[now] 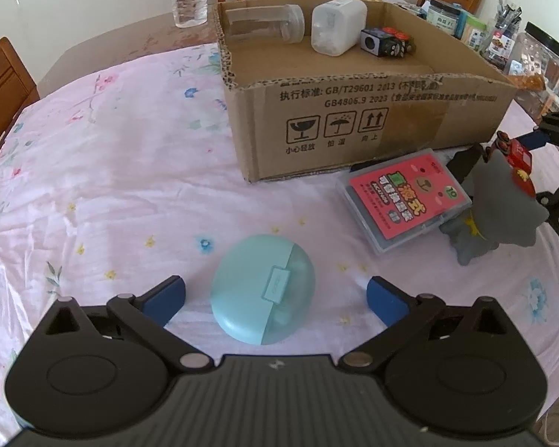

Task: Organize rigid objects
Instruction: 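Close right gripper on the red S.L toy car while left tool holds the blue case, then carry the S.L car into the box with right tool while left tool drops the blue case inside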

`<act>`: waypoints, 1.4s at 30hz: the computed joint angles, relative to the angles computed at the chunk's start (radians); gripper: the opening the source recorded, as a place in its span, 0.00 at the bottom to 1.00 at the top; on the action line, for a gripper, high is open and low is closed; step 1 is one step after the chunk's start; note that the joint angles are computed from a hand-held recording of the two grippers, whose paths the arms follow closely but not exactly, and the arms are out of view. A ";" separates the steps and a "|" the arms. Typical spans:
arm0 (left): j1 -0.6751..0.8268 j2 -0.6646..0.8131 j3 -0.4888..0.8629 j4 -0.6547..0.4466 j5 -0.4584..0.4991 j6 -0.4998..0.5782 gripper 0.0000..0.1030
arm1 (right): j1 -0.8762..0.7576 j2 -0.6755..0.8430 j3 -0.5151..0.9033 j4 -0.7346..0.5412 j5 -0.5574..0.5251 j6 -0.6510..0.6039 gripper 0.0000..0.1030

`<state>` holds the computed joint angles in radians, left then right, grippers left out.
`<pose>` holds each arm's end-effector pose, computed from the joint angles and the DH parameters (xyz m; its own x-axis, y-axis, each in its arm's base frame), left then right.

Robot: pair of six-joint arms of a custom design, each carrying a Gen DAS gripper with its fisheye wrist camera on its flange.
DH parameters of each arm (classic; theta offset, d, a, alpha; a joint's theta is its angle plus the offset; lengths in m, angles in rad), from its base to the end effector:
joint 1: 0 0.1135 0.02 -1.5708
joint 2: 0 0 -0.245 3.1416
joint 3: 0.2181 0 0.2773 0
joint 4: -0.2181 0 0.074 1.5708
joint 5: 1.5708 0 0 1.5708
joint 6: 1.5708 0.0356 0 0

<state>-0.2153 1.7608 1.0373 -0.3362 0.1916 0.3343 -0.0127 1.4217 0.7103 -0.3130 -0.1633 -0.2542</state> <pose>0.3524 -0.0840 0.1248 -0.7062 0.4842 -0.5166 0.5637 0.8260 0.0036 0.2846 0.0022 0.1312 -0.8088 -0.2379 -0.5378 -0.2845 0.9587 0.0038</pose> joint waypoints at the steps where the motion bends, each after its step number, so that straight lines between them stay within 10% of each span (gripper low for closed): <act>1: -0.001 -0.002 -0.002 0.003 -0.002 0.004 0.99 | 0.001 -0.004 -0.003 0.004 0.007 0.010 0.90; 8: 0.016 -0.007 0.019 -0.017 0.037 0.069 0.68 | -0.012 -0.020 0.011 -0.023 0.031 0.053 0.66; 42: 0.037 -0.030 0.104 -0.211 0.072 0.261 0.50 | 0.074 -0.136 0.082 -0.196 0.159 0.106 0.55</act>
